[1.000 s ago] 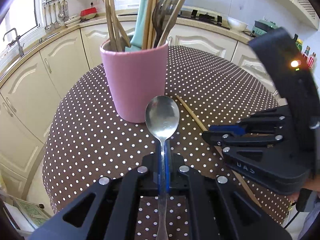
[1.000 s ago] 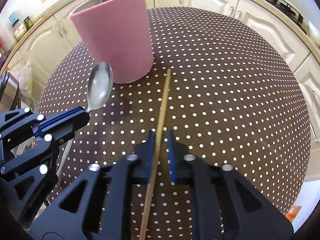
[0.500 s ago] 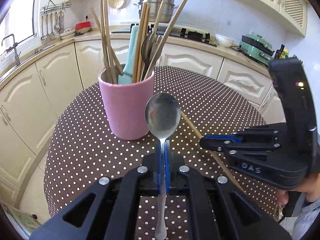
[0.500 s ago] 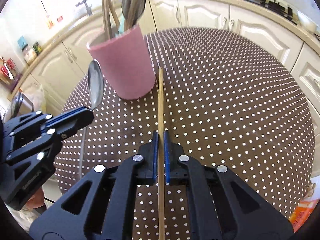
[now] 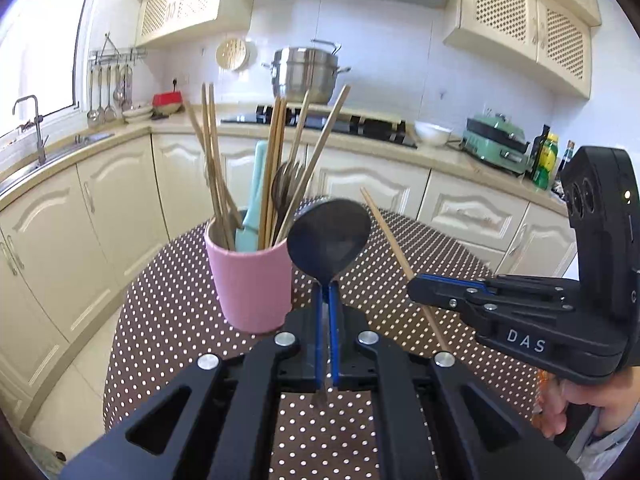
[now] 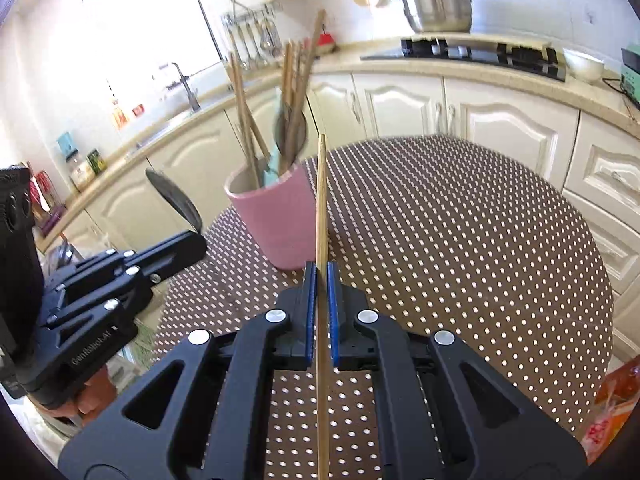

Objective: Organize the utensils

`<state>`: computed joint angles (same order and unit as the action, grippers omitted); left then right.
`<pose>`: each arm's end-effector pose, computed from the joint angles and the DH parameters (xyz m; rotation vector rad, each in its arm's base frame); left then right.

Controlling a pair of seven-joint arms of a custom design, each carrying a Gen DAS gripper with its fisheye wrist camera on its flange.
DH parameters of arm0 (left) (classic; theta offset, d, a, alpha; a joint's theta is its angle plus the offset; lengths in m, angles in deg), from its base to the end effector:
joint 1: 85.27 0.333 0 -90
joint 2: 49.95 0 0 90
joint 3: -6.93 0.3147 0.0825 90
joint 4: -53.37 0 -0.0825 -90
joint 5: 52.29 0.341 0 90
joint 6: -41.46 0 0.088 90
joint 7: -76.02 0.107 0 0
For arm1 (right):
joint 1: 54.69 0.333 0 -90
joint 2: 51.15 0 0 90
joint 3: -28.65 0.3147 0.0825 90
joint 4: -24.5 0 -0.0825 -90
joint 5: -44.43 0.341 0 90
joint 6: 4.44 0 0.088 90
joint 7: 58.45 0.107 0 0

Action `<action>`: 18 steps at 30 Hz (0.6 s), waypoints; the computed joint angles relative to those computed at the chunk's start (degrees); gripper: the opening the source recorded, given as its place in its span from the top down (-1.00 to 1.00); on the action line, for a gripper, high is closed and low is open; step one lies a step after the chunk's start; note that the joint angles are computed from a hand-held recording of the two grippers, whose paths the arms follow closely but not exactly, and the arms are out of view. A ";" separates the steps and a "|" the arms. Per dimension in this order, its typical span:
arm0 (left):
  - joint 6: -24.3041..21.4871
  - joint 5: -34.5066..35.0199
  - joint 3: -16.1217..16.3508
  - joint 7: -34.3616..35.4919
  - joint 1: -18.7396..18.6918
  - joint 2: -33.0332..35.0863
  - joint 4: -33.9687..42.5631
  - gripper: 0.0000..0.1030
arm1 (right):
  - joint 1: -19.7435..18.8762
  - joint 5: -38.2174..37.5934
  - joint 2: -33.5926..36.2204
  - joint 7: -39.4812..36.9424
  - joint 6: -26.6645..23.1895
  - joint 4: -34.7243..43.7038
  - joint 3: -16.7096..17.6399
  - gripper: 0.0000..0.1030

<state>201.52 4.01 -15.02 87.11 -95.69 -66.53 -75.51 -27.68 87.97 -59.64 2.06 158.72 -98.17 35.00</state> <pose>0.3686 -0.3007 0.5645 -1.6065 1.6568 -1.0338 0.4465 0.2541 0.5749 -1.8801 1.1575 -0.2246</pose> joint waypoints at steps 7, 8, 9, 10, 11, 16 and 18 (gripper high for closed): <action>0.51 5.23 -1.00 -2.99 1.57 -1.23 1.84 1.00 | 3.03 10.80 -0.16 -9.20 3.50 2.99 -1.09 0.88; 0.82 5.22 -0.70 -2.48 1.51 -1.01 2.17 1.00 | 3.24 12.05 0.18 -10.47 3.57 3.79 -1.09 0.88; 1.17 4.06 -0.02 -1.05 1.09 -0.49 2.51 1.00 | 3.01 12.09 0.27 -10.56 2.87 4.31 -1.00 0.88; 1.02 3.13 0.32 -0.45 0.98 -0.17 2.66 1.00 | 2.73 11.44 0.81 -10.03 2.92 4.93 -0.59 0.88; 1.00 2.94 0.45 -0.54 1.17 -0.08 2.54 1.00 | 2.39 10.33 0.93 -9.28 3.32 4.93 -0.11 0.88; 3.69 -0.63 2.32 0.88 1.15 0.40 0.57 1.00 | 1.53 7.64 2.21 -6.19 3.81 5.04 0.66 0.88; 5.05 -2.57 2.85 2.50 1.05 0.90 0.11 1.00 | 1.21 7.04 2.68 -5.30 3.64 5.10 0.65 0.88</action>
